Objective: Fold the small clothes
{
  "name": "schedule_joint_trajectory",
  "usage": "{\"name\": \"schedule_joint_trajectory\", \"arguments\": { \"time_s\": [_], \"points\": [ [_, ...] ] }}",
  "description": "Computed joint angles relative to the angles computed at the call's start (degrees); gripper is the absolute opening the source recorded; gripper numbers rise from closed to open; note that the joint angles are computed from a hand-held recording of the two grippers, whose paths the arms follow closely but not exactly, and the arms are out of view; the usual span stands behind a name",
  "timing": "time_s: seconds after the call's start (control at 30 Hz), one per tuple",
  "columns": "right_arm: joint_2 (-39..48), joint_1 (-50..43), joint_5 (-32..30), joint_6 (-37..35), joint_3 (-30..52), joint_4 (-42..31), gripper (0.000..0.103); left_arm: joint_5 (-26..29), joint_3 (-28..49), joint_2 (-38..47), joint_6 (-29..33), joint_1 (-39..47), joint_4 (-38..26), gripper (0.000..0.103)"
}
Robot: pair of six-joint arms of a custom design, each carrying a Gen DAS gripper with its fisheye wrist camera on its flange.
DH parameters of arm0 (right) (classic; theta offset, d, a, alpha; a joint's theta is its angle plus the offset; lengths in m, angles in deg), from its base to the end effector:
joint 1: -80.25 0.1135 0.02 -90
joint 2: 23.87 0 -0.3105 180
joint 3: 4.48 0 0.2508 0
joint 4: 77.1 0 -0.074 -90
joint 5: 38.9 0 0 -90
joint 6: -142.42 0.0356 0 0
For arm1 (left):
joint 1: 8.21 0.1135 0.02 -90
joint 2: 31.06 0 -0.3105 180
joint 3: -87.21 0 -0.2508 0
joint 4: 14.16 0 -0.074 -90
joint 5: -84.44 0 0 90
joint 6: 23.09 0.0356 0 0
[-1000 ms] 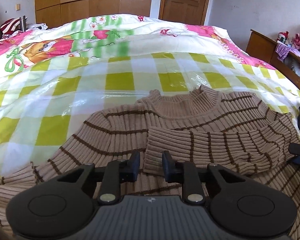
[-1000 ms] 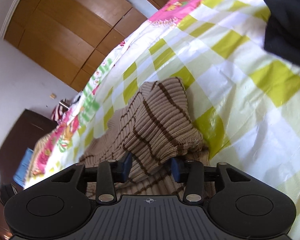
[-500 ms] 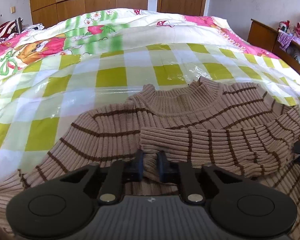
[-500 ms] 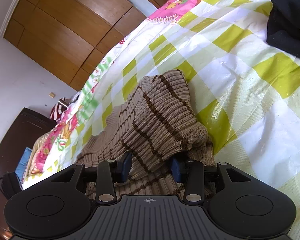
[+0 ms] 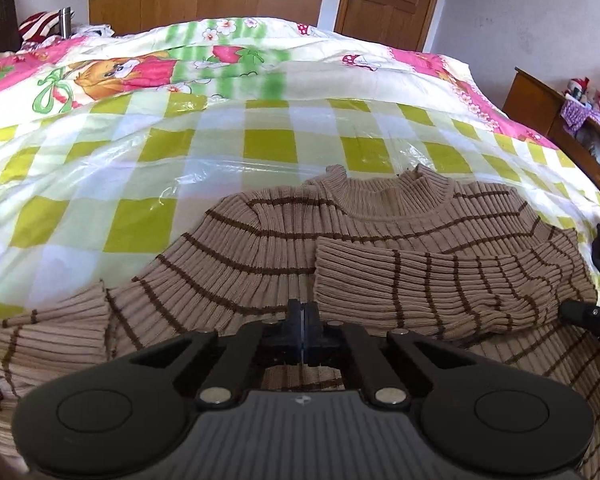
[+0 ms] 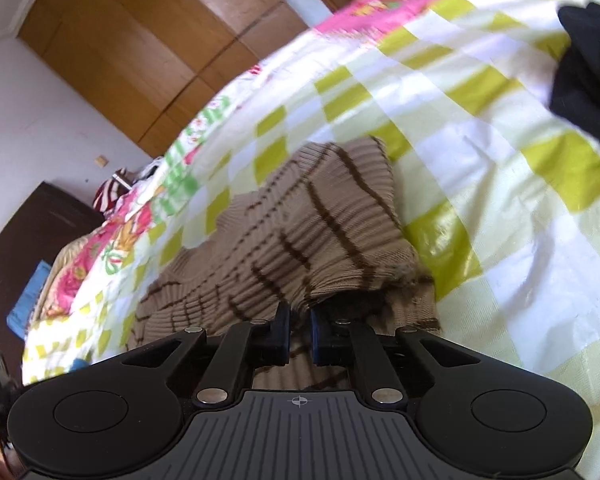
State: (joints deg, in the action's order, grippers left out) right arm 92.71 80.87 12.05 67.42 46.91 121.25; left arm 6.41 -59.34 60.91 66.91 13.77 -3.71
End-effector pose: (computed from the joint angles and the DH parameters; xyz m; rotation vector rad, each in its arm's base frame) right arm 0.3334 0.0260 0.0894 -0.0325 2.3476 0.9418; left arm 0.2201 0.0809 0.1290 -0.3606 2.3597 -0.0712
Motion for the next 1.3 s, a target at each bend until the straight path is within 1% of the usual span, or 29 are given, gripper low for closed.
{"name": "schedule_joint_trajectory", "arguments": {
  "time_s": [0.07,0.1,0.17,0.23,0.27,0.3,0.33,0.37,0.4,0.43,0.47,0.53,0.57,0.6,0.63,0.67,0.7,0.77,0.87,0.93,1.03,1.07,1.1,1.17,1.23,1.3],
  "points": [
    [0.1,0.0,0.1,-0.1,0.2,-0.3,0.011,0.1,-0.1,-0.1,0.9,-0.1,-0.3,0.017],
    [-0.1,0.1,0.2,-0.6,0.2,-0.6,0.015,0.1,-0.1,-0.1,1.1,-0.2,-0.3,0.017],
    [0.3,0.0,-0.9,-0.8,0.9,-1.7,0.015,1.8,-0.3,-0.1,0.5,0.6,0.8,0.017],
    [1.2,-0.4,-3.1,0.3,2.2,-2.7,0.019,4.0,-0.2,0.2,-1.1,1.5,1.8,0.024],
    [1.4,-0.4,-3.6,1.3,2.3,-2.2,0.021,4.4,-0.1,0.6,-1.5,1.6,2.4,0.033],
    [1.5,-0.3,-4.0,1.8,2.2,-1.7,0.023,3.8,0.0,1.1,-1.5,1.0,3.3,0.047],
    [1.4,-0.2,-4.3,1.9,2.1,-1.4,0.025,2.6,0.0,1.8,-1.0,-0.1,4.4,0.054],
    [1.4,0.1,-4.2,2.1,1.9,-0.7,0.028,0.8,0.0,2.8,-0.1,-1.4,5.9,0.062],
    [1.5,0.3,-4.1,2.2,1.8,-0.4,0.03,-1.7,0.2,4.1,0.8,-3.1,7.3,0.064],
    [1.6,0.6,-3.9,2.2,2.0,-0.5,0.03,-3.2,0.5,5.4,1.4,-4.4,7.9,0.064],
    [1.9,0.9,-3.7,2.5,2.3,-0.6,0.03,-3.4,1.0,6.8,1.8,-5.1,8.1,0.064],
    [2.5,1.2,-3.3,3.3,2.5,0.0,0.03,-4.5,1.8,8.8,2.2,-6.6,7.7,0.05],
    [2.7,1.4,-2.8,3.8,2.4,0.9,0.029,-4.7,1.6,8.9,2.4,-6.9,7.9,0.035],
    [2.9,1.5,-2.2,4.3,2.3,1.5,0.029,-3.7,1.5,8.3,2.0,-6.6,7.2,0.029],
    [3.0,1.6,-2.3,4.3,2.5,1.4,0.029,-2.8,1.4,7.2,1.6,-6.0,6.2,0.025],
    [2.7,1.7,-2.2,4.1,2.7,0.7,0.025,-1.5,1.1,5.9,1.4,-5.1,5.5,0.024],
    [2.3,1.9,-1.9,3.7,2.7,0.4,0.019,-0.3,0.6,4.4,1.3,-4.1,5.0,0.024],
    [1.0,2.2,-1.6,2.7,2.3,-0.2,0.014,0.4,-0.2,0.7,1.2,-2.5,2.8,0.024],
    [-0.8,2.6,-3.2,2.2,0.9,0.0,0.012,1.8,-1.9,-4.8,1.9,0.8,-0.6,0.024],
    [-1.7,3.3,-3.8,1.9,-0.3,0.5,0.012,1.4,-3.6,-6.6,2.5,2.5,-0.6,0.024],
    [-0.8,5.6,-1.8,0.6,-0.1,0.2,0.013,-0.8,-4.9,-2.5,3.5,3.4,2.3,0.024],
    [0.3,6.4,-0.7,-0.4,0.9,-1.1,0.016,-0.8,-5.3,-1.1,3.5,3.8,3.7,0.024],
    [1.1,7.3,1.0,-1.2,1.8,-2.7,0.016,-0.8,-5.7,-0.5,3.2,4.0,4.7,0.026],
    [1.5,7.8,1.7,-1.1,1.5,-1.8,0.016,-1.7,-6.3,-1.2,2.9,4.0,5.6,0.027],
    [0.3,7.2,1.3,-1.5,0.9,-1.9,0.022,-3.3,-6.8,-2.9,3.0,3.3,6.2,0.027],
    [-0.7,5.7,0.1,-1.5,0.0,-1.6,0.029,-4.3,-7.2,-6.2,2.9,2.8,5.4,0.027]
  ]
}}
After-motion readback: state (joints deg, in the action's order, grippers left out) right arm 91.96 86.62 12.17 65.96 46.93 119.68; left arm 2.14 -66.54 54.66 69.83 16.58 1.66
